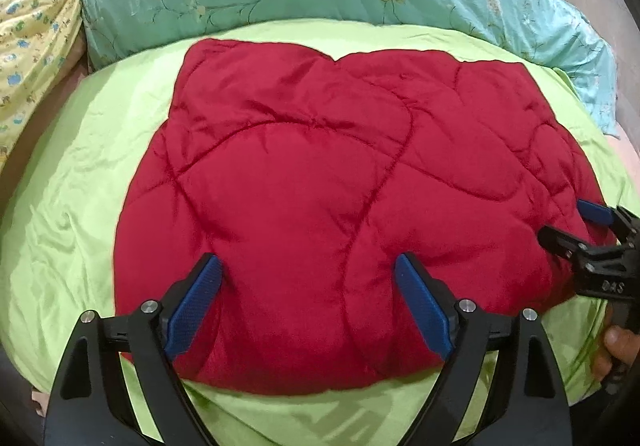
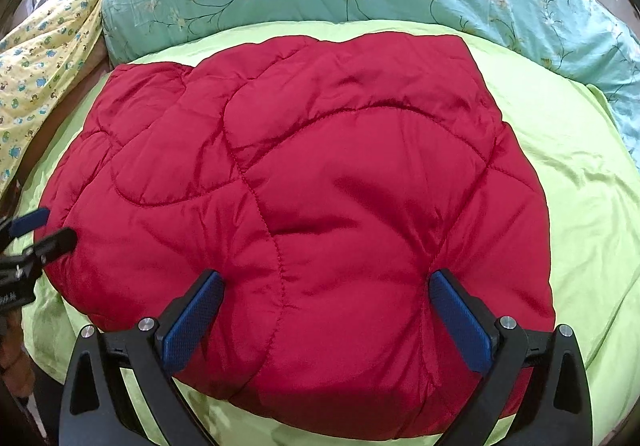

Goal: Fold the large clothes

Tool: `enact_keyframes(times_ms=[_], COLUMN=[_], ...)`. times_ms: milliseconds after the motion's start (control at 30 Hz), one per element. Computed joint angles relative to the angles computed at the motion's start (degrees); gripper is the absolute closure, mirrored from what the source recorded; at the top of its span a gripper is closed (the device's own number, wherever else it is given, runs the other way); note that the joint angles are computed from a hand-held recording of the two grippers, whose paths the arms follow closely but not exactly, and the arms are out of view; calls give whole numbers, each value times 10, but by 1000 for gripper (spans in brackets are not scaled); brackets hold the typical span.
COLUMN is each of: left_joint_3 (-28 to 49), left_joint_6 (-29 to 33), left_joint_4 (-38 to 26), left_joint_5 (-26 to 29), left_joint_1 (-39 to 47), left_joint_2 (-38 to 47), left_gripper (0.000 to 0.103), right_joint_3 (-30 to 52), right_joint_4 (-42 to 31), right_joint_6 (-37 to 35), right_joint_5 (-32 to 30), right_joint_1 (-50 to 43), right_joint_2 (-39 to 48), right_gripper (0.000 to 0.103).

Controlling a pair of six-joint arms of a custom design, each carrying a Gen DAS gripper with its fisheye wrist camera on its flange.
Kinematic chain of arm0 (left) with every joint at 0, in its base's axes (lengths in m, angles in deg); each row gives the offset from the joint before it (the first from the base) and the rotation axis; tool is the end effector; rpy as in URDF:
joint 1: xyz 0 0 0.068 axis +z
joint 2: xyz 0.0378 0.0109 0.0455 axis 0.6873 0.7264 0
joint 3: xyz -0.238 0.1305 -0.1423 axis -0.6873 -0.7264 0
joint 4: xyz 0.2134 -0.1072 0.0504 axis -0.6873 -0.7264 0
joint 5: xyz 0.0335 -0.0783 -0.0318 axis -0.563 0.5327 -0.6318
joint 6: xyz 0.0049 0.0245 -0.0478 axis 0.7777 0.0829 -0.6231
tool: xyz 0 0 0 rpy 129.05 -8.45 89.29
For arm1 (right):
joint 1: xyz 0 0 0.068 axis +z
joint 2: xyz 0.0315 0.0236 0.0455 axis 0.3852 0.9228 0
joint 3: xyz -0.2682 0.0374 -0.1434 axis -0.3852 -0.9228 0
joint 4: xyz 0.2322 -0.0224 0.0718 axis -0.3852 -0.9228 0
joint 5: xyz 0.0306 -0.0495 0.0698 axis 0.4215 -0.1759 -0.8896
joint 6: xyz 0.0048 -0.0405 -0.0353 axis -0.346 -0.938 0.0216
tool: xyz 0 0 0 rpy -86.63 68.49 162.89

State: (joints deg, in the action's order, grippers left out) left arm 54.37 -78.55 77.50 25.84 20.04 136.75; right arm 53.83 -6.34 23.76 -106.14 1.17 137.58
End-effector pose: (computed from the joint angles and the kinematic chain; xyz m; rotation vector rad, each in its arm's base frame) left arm 0.2371 -0.0953 0.0870 0.1371 2.5145 -0.0255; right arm 0.2472 -0.0850 0.0864 -0.1790 2.5738 0.1490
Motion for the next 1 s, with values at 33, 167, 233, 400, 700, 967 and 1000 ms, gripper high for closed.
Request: enact_keyframes(times_ms=[33, 167, 233, 400, 700, 967, 1000], left_joint_3=[10, 35, 42, 43, 51, 7, 1], left_joint_6=[5, 17, 19, 21, 21, 10, 10], left_joint_4=[-3, -23, -28, -12, -36, -31, -29], left_joint_5=[11, 19, 20, 11, 3, -40, -44], left_joint_1=[10, 24, 26, 22, 20, -14, -17], left_joint_2=[11, 25, 30, 45, 38, -11, -17], left_gripper=[11, 5, 3, 1, 0, 1, 1], right_joint_3=[3, 19, 31, 66, 56, 14, 7], right_joint_4=[-5, -46, -57, -50, -40, -79, -81], right_joint_6=[0, 7, 12, 17, 23, 0, -4], right_joint_5=[-1, -15, -17, 6, 12, -24, -28], right_joint_1=[-1, -4, -1, 16, 19, -3, -6], right_joint_2=[0, -29, -38, 20, 11, -68, -80], right_gripper=[0, 1, 2, 0, 0, 2, 2])
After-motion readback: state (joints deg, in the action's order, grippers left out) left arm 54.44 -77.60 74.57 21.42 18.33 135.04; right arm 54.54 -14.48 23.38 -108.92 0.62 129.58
